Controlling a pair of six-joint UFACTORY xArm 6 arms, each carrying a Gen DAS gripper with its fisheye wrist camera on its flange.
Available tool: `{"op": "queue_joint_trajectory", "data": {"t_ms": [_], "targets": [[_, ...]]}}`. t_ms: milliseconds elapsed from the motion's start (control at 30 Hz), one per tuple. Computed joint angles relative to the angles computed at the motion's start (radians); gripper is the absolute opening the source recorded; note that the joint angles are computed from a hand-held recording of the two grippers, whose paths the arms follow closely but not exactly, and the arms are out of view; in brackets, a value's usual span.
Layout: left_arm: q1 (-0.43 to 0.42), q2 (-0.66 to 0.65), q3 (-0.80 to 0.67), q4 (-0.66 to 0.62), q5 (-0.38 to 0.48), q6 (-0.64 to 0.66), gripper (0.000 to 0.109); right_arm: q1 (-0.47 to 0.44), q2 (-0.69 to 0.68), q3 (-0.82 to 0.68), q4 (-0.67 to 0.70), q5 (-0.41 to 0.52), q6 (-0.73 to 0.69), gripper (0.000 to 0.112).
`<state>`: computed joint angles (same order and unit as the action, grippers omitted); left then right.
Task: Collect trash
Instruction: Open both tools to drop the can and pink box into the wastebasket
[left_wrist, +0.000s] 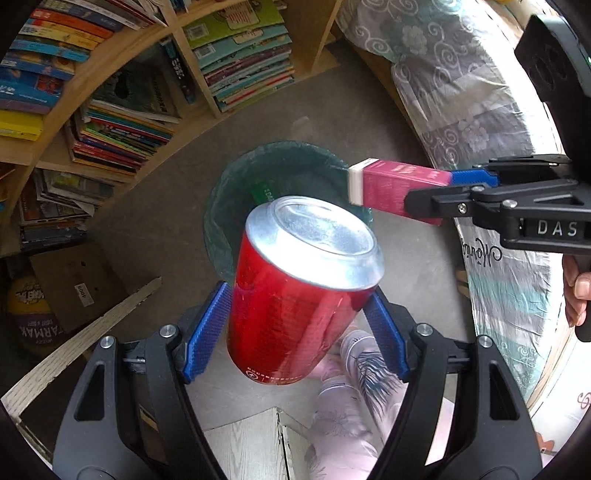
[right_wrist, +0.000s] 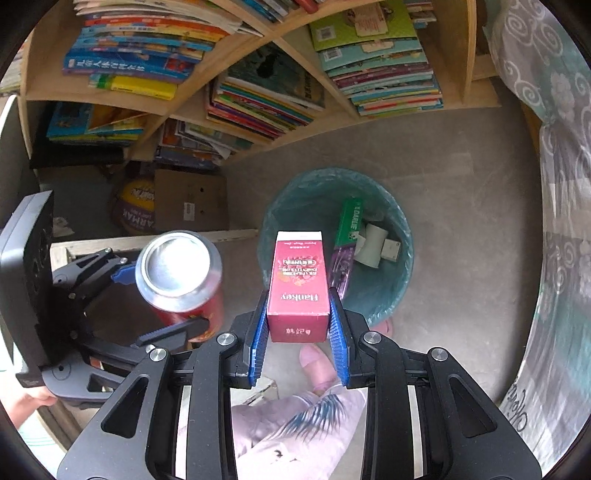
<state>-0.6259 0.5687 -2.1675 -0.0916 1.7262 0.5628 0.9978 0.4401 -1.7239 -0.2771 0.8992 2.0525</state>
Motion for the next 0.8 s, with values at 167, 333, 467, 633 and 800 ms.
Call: {"op": "queue_joint_trajectory", "data": {"t_ms": [167,333,467,633,800], "targets": [[-0.015,0.025,-0.012,0.053,0.014,-0.026,0.080,0.003,-0.024,0.048,-0.060,-0.022,0.088,0.069],[-0.018,0.022,-0.002,0.080,0.005,-0.032,0.086,0.015,-0.047,0.082,-0.102,-0.035,0.177,0.069],[-0.015,0.004,0.015,0.081,-0.002,-0.024,0.087,0.027,-0.050,0.066,-0.110,-0.002,0.165,0.069],[-0.013,-0.003,0.009,0.082,0.006,-0.034,0.090,0.039,-0.060,0.058,-0.110,0.023,0.164,0.069],[-0.009,-0.005,-0.014,0.075,0.014,-0.050,0.092,0.052,-0.067,0.038,-0.109,0.060,0.167,0.070]]}}
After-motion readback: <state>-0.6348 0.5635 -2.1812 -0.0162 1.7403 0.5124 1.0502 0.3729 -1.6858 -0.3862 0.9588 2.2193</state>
